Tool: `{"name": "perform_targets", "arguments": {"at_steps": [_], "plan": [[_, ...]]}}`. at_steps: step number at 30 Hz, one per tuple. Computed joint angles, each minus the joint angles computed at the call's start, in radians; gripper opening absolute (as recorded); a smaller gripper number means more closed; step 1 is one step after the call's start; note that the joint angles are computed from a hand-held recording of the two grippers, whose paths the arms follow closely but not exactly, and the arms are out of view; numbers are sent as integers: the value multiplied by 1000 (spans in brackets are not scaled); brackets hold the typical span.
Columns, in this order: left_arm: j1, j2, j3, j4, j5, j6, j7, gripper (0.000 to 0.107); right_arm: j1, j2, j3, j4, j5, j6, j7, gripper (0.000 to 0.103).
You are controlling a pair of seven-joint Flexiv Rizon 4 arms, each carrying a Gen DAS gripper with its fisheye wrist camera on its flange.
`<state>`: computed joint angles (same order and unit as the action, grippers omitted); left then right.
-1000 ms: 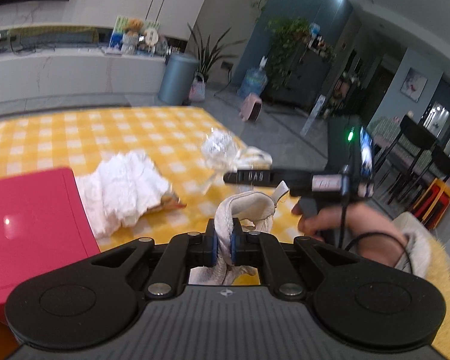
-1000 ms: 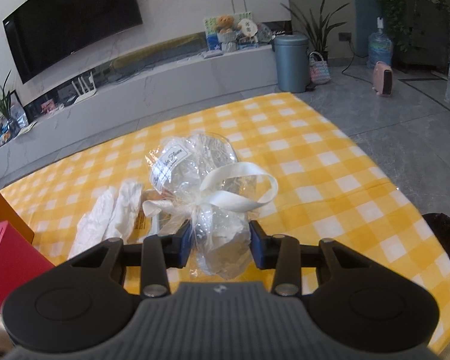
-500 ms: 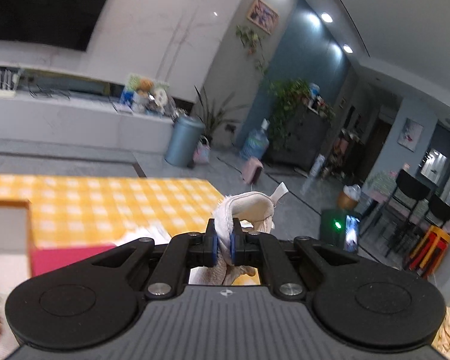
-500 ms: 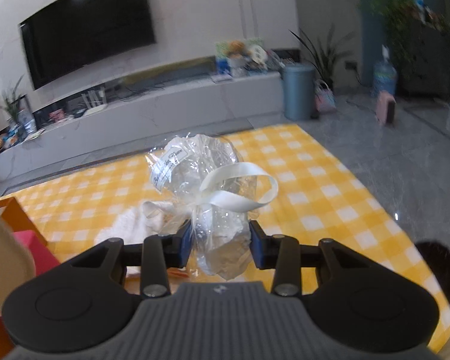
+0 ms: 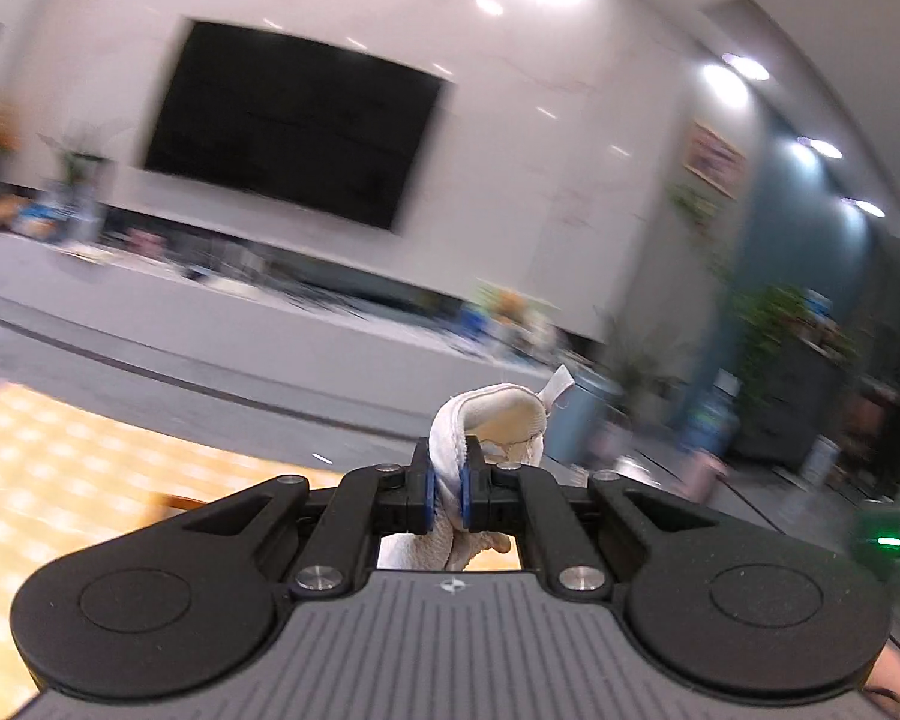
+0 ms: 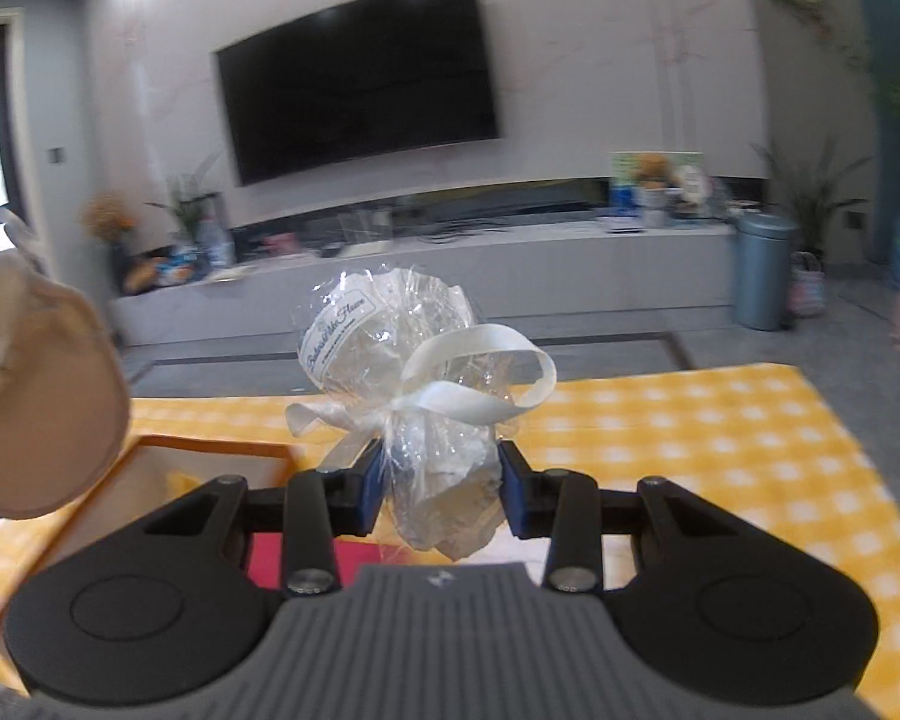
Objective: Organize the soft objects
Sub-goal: 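Carry the beige pouch and plastic bundle over the white box with both tools, then open the right tool to drop the bundle while the left tool releases the pouch into the box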
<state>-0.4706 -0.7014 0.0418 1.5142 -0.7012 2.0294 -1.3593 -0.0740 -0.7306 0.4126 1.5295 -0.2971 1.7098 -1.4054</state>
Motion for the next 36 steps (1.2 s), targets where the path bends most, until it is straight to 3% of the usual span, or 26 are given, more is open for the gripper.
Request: {"name": "perform_targets", "arguments": {"at_steps": [3, 5, 8, 11, 13, 17, 22, 24, 30, 36], "plan": [[-90, -28, 99, -6, -187, 7, 40, 9, -37, -17, 127, -18, -19, -55, -34, 39], [-118, -43, 122, -12, -279, 4, 79, 8, -52, -32, 204, -32, -20, -106, -82, 39], [-63, -35, 53, 23, -253, 39, 67, 8, -56, -57, 295, -64, -9, -198, -151, 39], [41, 12, -53, 109, -152, 59, -24, 9, -15, -63, 304, -86, -1, -252, -201, 39], [100, 39, -84, 162, -73, 66, -87, 9, 30, -60, 274, -96, 0, -271, -221, 38], [123, 60, -72, 207, -39, 73, -143, 9, 164, -60, 128, -135, -35, -307, -243, 38], [212, 86, -109, 259, 84, 43, -270, 9, 277, -110, 27, -261, -45, -462, -268, 38], [269, 95, -145, 281, 162, 43, -337, 9, 335, -129, -49, -303, -61, -504, -251, 38], [353, 104, -179, 305, 324, 47, -477, 9, 468, -246, -229, -506, -107, -691, -271, 38], [384, 105, -187, 294, 415, 33, -536, 9, 539, -392, -303, -767, -91, -941, -377, 38]]}}
